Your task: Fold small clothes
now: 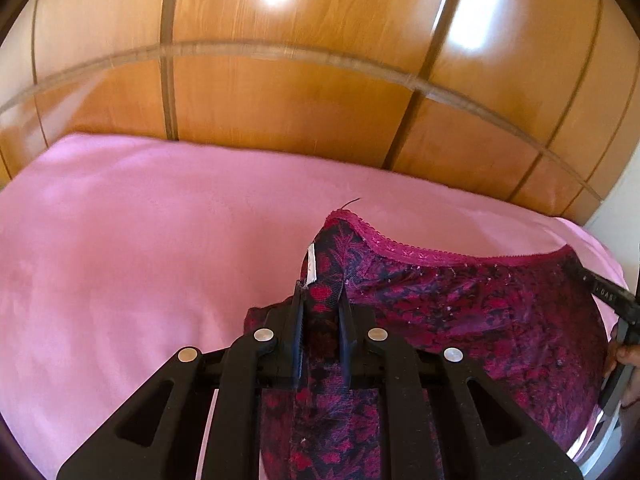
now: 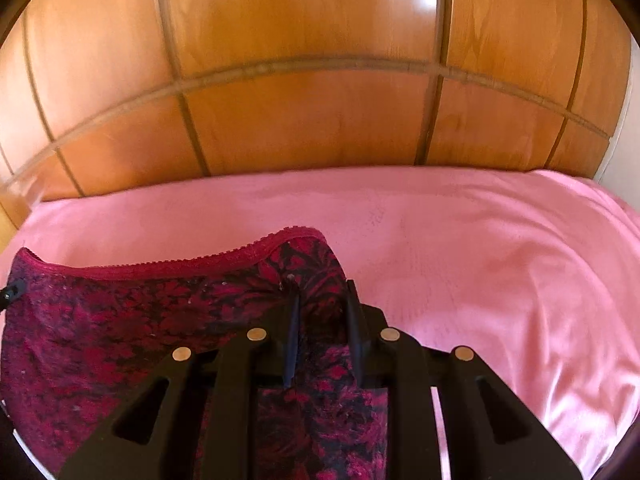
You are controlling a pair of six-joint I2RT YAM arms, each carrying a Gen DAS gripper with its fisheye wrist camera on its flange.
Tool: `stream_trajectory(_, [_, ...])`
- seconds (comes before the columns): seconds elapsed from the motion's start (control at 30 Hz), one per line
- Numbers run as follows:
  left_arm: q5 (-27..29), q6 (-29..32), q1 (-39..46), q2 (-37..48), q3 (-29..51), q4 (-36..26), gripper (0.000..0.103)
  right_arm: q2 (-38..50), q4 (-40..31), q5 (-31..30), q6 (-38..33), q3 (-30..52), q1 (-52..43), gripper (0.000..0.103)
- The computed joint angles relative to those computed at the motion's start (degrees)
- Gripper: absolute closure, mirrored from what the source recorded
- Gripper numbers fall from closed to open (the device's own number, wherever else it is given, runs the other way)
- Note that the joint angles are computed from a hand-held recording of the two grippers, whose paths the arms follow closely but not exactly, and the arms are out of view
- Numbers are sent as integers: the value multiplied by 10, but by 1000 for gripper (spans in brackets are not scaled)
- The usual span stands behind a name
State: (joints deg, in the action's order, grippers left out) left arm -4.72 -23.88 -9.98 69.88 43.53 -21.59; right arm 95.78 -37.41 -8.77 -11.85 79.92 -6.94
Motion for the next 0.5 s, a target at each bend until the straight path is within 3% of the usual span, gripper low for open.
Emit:
stream_trajectory(0.17, [72,-11,56,111,16,31,90,79,-8,25,6,33,2,83])
stream_trajectory(0.27, [75,-18,56,120,13,39,88,114,-41,11,17,74,-4,80])
stream_trajectory(0.33, [69,-14,52,111,16,28,86,117,-58,11,21,85,-6,70])
stream_trajectory(0.4, [68,-21,51,92,15,19,79,104,-62,5,34,82,-17,48])
stream_trajectory(0.5, [59,-43,49,12,-21,3,73,64,-67,-36,36,64,-42,42])
